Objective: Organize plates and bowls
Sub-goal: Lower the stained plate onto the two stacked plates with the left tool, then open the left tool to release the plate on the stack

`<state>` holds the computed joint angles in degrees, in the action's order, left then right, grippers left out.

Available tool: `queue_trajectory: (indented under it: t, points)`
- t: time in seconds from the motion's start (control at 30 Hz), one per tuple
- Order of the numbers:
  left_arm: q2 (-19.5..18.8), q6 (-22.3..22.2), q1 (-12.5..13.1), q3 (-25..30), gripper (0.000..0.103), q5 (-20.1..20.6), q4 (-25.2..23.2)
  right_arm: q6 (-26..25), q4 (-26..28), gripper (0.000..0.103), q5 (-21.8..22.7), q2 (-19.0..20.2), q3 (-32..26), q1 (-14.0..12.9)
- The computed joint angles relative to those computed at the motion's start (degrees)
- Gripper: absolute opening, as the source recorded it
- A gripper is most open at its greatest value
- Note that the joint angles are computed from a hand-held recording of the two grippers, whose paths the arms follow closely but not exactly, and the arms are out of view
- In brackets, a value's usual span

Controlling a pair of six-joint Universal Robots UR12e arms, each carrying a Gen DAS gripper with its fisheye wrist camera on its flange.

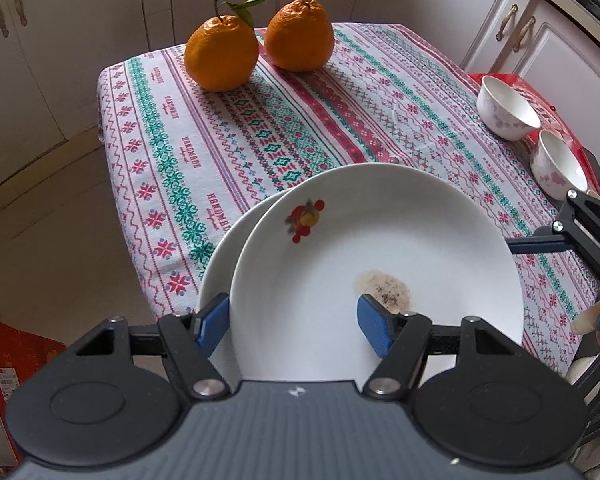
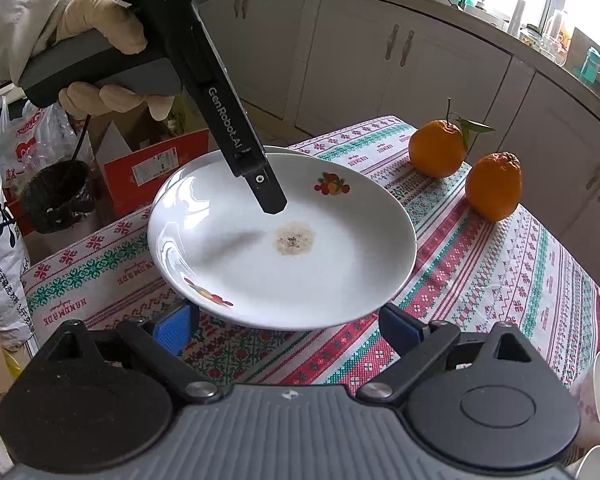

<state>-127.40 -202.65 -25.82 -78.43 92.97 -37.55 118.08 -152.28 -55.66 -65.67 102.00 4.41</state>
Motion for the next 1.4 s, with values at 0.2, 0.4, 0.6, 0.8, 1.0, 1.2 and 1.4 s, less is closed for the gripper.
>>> queue_trajectory:
  t: [0.2, 0.4, 0.6, 0.8, 1.0, 1.2, 1.4]
  points:
    - [0.0, 0.5, -0.1, 0.1, 0.069, 0.7, -0.1, -0.1, -0.3, 0.099, -0.1, 0.3, -0.1, 0.1]
    - [0.3, 1.0, 0.0, 0.2, 0.071, 1.2, -0.3, -0.5, -0.3, 0.099, 0.4, 0.4, -0.1, 0.1]
    - [0.1, 0.9, -0.3, 0.4, 0.073, 2.2, -0.5, 0.0, -1.6, 0.103, 0.2, 0.1, 0.4, -0.2]
    - [0.2, 0.6, -0.7, 0.3, 0.078, 4.1, 0.1, 0.9, -2.2, 0.103, 0.3, -0.3, 0.9, -0.8]
    - [0.2, -0.3, -0.9, 0.0, 0.080, 6.0, 0.7, 0.7, -2.9, 0.103, 0.0, -1.0, 1.8, -1.7]
    - [-0.1, 1.5, -2.8, 0.6, 0.081, 10.9, 2.0, 2.7, -4.0, 0.103, -1.4, -1.6, 2.2, -2.5]
    - [-1.2, 3.5, -6.3, 1.5, 0.086, 17.6, 5.5, 4.7, -5.3, 0.103, -2.3, -1.8, 2.7, -3.3]
